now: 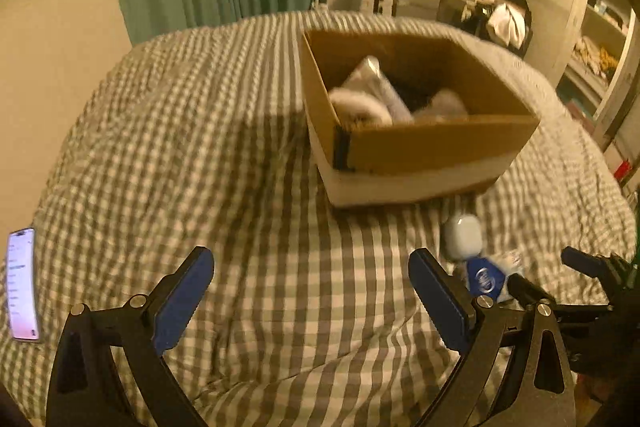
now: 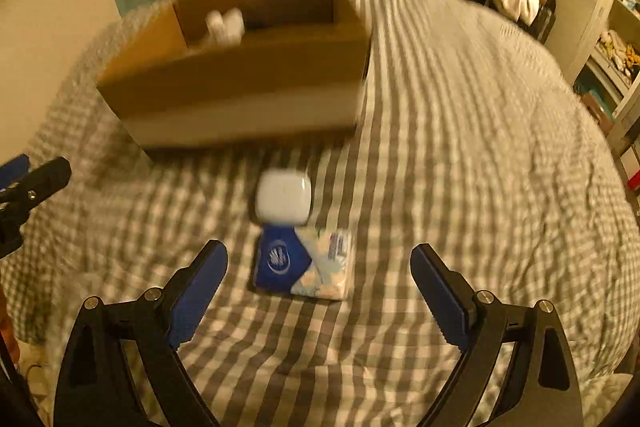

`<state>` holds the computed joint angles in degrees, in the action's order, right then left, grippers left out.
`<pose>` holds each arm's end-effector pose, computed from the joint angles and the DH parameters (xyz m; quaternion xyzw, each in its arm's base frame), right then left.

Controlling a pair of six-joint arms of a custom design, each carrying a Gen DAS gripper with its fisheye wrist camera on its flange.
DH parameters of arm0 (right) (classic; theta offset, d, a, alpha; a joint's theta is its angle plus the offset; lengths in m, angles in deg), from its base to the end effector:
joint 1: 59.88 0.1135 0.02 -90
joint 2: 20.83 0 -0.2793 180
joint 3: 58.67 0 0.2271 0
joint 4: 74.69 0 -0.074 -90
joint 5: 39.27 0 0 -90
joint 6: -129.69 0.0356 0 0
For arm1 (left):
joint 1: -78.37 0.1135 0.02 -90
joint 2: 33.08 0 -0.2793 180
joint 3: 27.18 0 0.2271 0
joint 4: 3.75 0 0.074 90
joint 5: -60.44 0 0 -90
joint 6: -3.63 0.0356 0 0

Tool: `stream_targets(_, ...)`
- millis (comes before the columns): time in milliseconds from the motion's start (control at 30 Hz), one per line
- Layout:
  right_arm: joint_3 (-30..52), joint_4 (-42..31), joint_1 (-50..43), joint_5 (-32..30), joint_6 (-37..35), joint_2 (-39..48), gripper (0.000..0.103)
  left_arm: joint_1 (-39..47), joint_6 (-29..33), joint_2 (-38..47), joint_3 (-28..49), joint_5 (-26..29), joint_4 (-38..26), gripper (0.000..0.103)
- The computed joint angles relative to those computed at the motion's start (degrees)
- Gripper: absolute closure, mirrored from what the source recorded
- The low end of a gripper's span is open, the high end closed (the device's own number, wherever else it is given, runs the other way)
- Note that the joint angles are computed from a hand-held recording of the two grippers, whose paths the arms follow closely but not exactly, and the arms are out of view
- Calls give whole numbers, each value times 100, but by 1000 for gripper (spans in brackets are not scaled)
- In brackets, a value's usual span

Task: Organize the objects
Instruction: 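Grasp the blue Vinda tissue packet with the right gripper, then grasp the white earbud case with the left gripper while the right gripper holds the tissue packet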

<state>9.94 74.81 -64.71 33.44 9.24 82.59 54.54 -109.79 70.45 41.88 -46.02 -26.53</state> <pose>0.3162 -0.0161 0.1574 -0.2455 0.9346 0.0759 0.2459 0.3069 -0.1245 0.1656 -0.0370 0.9497 0.0140 0.3107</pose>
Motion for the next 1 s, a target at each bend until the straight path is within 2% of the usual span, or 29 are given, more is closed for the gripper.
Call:
stream_targets(233,261,400,379,411,193,1277,10,-79,301,981,391,-5,221,3)
stream_targets(433,370,534,431,576,224,1615,10,-40,249,1296,701,98,71,3)
stream_targets(500,343,578,379,565,216,1611,21,-59,176,1305,737,122,25,3)
stream_targets(533,314,616,316,536,213,1585,29,-89,131,1277,734,140,-13,3)
stream_targets(767,334,256,-515,-511,-87,1022,33,-465,-168,966,746,73,-240,3)
stream_targets(1000,1046,-539,-1445,-1287,-259,738,32,-879,-545,1450,1640,186,-810,3)
